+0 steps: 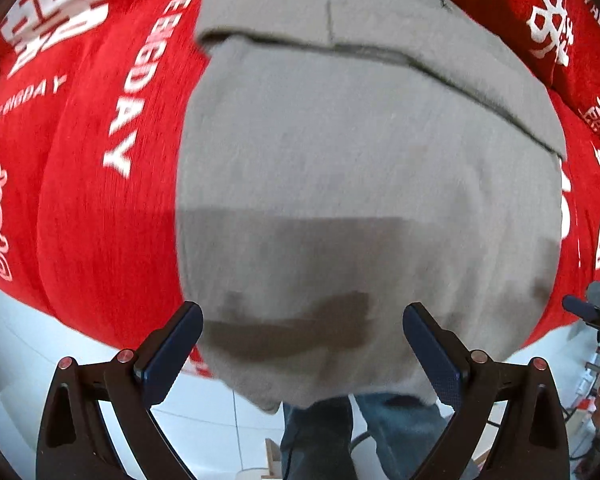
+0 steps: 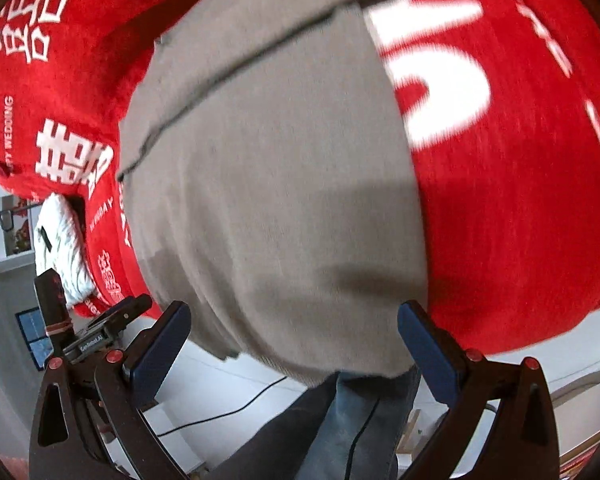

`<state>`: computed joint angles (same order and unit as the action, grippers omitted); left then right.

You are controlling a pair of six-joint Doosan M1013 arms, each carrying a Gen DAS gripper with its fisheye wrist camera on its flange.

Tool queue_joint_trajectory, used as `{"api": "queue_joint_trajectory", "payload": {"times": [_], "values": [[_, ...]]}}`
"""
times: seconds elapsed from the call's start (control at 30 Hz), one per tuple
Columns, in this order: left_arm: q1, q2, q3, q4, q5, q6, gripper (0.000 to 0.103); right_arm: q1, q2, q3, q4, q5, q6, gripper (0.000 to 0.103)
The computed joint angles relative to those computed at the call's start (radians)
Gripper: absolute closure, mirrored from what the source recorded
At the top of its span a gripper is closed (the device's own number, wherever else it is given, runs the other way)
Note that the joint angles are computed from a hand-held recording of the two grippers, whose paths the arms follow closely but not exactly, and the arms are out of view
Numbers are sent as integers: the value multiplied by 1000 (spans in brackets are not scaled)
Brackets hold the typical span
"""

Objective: Fold small clothes
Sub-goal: 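Grasp the grey sweater's hem with both grippers, then lift the hem with both grippers and fold it toward the collar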

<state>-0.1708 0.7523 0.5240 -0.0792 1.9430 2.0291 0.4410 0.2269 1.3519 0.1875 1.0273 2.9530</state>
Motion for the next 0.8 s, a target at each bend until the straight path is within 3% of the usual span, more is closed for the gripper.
{"api": "queue_joint_trajectory", "payload": {"times": [0.33, 0.7, 0.73, 0.77, 0.8], "values": [[43, -96, 251, 23, -64, 47, 3, 74, -22, 113, 44, -89, 59, 0], [57, -91, 318, -32, -78, 8, 2, 80, -7, 214, 131, -250, 24, 2], [60, -91, 318, -40, -74, 9, 2, 80, -7, 221, 141, -265, 32, 5], [65, -94, 327, -49, -73, 9, 3, 81, -10, 229, 155, -287, 36, 23], [69, -90, 319, -62, -62, 6, 10, 81, -9, 229, 168, -287, 37, 52]]}}
